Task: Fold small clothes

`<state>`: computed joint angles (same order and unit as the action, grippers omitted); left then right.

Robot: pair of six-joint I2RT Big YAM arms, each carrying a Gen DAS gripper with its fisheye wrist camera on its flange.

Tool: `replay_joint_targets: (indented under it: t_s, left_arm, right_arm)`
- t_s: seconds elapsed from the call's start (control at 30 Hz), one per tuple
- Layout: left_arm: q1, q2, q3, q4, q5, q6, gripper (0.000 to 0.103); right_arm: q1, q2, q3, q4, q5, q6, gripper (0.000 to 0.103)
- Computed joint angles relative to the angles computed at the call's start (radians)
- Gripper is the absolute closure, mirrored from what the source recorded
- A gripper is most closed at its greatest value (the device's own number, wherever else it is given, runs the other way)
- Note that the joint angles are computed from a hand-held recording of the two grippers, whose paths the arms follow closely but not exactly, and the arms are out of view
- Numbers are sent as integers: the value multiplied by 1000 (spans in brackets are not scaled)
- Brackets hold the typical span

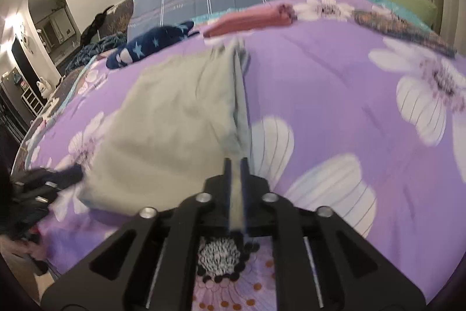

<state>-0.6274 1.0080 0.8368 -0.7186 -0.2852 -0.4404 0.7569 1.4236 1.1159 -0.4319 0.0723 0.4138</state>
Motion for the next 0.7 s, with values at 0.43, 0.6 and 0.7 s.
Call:
replay_joint_targets:
  t_s: [0.43,0.6,0.7]
  left_arm:
    - [-14,32,-43,68,3,-14,60]
    - [-15,34,-40,66,3,-13,59]
    - [-26,34,-40,64,-12,-17,59]
  right_arm:
    - [-88,386,556,-212,-101,-111,69]
    - [-80,548,781,-369,-106,-193,83]
    - [-61,503,710,-257,-63,-250,96]
